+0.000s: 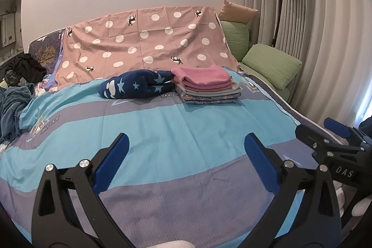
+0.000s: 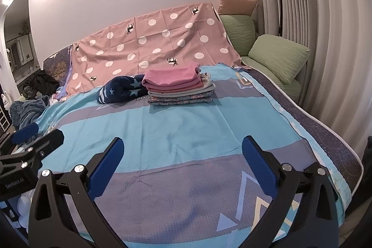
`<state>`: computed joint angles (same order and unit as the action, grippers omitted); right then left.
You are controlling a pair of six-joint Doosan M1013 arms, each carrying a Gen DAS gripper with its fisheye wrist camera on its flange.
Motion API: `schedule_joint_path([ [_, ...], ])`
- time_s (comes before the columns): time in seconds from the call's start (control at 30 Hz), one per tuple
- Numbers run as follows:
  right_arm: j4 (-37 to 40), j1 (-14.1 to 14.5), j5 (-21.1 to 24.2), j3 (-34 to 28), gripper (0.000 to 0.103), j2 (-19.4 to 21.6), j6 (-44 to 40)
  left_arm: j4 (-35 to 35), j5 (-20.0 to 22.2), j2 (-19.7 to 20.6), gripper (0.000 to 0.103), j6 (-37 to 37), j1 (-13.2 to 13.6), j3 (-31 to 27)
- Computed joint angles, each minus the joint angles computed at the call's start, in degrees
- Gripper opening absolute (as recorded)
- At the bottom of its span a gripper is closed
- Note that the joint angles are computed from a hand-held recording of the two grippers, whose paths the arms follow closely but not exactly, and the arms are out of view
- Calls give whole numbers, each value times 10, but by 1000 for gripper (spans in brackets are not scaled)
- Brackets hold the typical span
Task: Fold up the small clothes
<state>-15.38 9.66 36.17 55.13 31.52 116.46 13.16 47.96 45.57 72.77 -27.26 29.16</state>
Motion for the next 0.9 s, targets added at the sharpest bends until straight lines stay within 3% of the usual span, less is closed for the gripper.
schedule_joint_path([
  [0.9, -8, 2, 5, -7, 101, 5, 6, -5, 2, 1, 101, 0, 2, 9],
])
